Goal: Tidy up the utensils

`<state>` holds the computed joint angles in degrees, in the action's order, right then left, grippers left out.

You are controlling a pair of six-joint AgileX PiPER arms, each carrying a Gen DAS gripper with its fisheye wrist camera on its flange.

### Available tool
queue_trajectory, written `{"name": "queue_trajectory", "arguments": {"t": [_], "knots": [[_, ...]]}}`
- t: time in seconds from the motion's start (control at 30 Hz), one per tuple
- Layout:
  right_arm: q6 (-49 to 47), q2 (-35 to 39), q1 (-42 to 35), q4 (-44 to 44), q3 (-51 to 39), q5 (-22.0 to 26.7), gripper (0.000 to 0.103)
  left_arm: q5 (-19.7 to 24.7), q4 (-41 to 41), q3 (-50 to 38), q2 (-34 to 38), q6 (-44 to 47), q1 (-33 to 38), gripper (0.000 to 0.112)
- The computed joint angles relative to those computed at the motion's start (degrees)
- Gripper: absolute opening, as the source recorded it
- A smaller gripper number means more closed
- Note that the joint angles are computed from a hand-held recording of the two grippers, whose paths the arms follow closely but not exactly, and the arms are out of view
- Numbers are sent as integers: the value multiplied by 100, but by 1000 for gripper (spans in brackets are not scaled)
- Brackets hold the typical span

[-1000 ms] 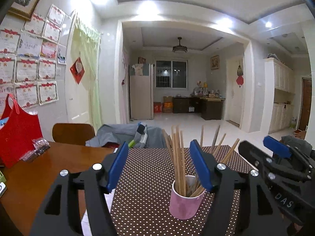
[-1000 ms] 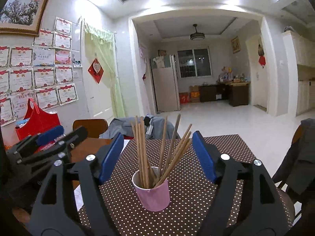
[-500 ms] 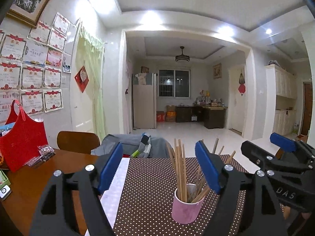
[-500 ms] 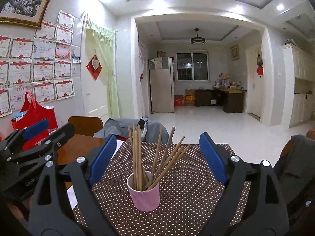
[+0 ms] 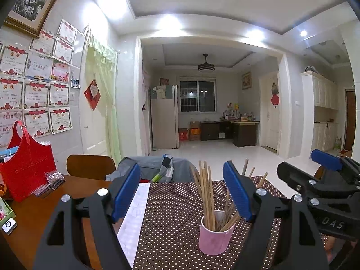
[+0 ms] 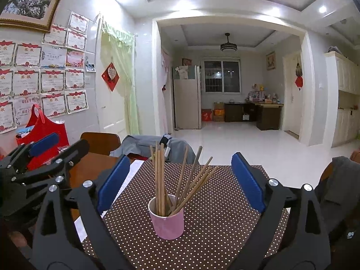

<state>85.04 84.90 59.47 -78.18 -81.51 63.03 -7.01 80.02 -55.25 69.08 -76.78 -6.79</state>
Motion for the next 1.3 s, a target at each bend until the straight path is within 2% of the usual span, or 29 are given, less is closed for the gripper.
{"name": "queue_trajectory", "arguments": {"t": [0.1, 0.2, 0.37, 0.43, 0.6, 1.0, 1.17, 1.3], "knots": [[20, 22, 90, -71, -17, 142, 91, -8, 854, -38, -20, -856, 5, 75], [35, 19, 146, -116, -18, 172, 91, -3, 880, -6, -91, -911, 16, 75], [69, 21, 194, -167, 4, 209, 91, -21, 1569, -39, -123, -1605, 32, 75], [91, 20, 202, -179, 36, 218, 91, -32, 1215, -26, -121, -1256, 47, 75], [142, 18, 198, -228, 51, 211, 91, 46, 1110, -18, -138, -1179, 41, 75], [84, 11, 188, -180, 41, 209, 91, -89, 984, -16, -140, -996, 141, 75], [113, 8, 197, -197, 45, 229, 91, -115, 408, 25, -167, -343, 142, 75], [139, 5, 188, -219, 60, 224, 91, -137, 529, -2, -142, -448, 149, 75]]}}
